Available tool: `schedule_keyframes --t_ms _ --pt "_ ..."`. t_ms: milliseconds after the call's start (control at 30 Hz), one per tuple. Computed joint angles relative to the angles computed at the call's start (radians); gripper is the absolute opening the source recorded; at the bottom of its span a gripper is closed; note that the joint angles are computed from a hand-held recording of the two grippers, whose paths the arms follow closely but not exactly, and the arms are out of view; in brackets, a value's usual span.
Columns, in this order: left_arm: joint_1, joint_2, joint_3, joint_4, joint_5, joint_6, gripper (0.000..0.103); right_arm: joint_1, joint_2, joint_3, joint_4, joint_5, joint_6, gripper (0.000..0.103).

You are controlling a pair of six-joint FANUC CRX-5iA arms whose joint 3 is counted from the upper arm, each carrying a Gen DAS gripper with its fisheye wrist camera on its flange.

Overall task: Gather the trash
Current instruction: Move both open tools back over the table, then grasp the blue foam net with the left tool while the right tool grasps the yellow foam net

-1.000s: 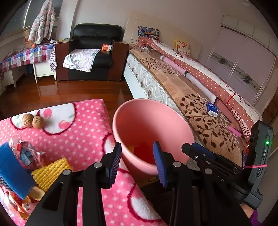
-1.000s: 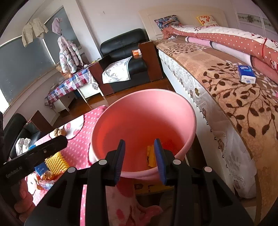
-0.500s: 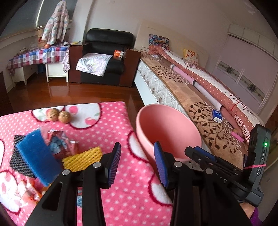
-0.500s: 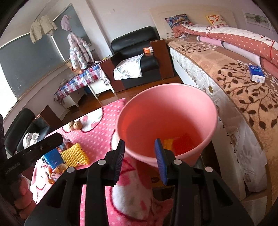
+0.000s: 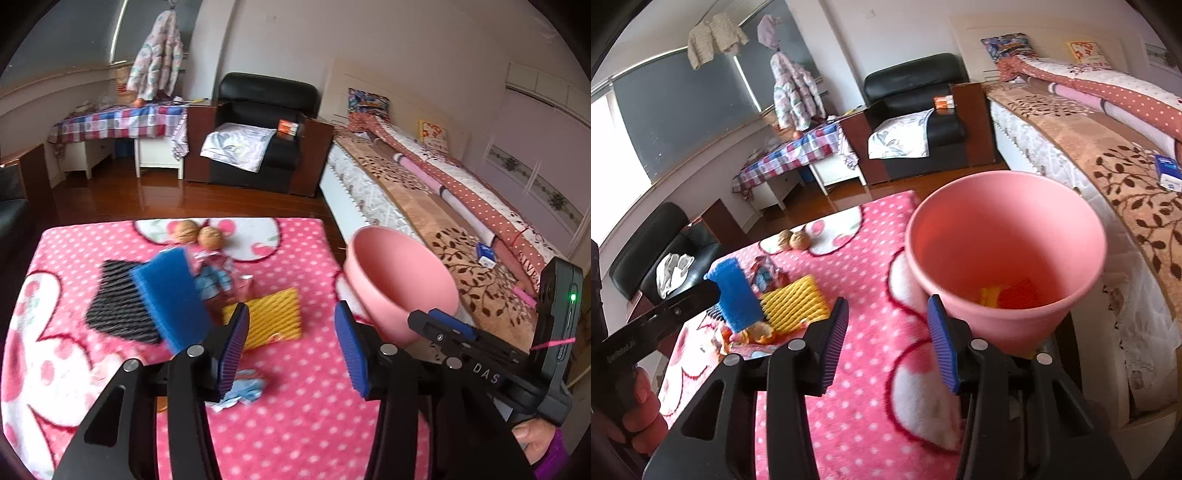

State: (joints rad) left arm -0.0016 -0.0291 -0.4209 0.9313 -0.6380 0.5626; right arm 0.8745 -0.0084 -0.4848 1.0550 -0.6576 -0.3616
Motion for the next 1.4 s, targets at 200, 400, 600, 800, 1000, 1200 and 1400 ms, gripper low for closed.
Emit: schedule_keyframes --t_ms 200,400,600,800,1000,1200,1400 --pt "0.055 -0.04 -0.053 -0.021 0.03 -0.022 0.048 0.011 0.039 0.033 -0.018 0.029 0.048 0.045" --pt "0.095 -0.019 -0.035 -0.069 0.037 0.05 0.048 0.016 0.067 0.053 -0.04 0.06 0.086 0.045" --pt "0.095 0.036 0.013 -0.087 0.071 0.117 0.048 0.013 0.078 0.064 -0.059 0.078 0.124 0.045" --pt "0.086 0.094 0.063 -0.106 0.1 0.165 0.048 -0.002 0.089 0.073 -0.082 0.115 0.15 0.045" --pt "0.084 0.15 0.117 -0.128 0.092 0.199 0.038 -0.045 0.109 0.093 -0.131 0.229 0.197 0.045" --pt "0.094 0.18 0.136 -0.109 0.054 0.18 0.007 -0.072 0.166 0.163 -0.264 0.293 0.343 0.052" --pt "0.102 0.177 0.124 -0.095 0.052 0.149 0.007 -0.084 0.247 0.294 -0.469 0.266 0.614 0.054"
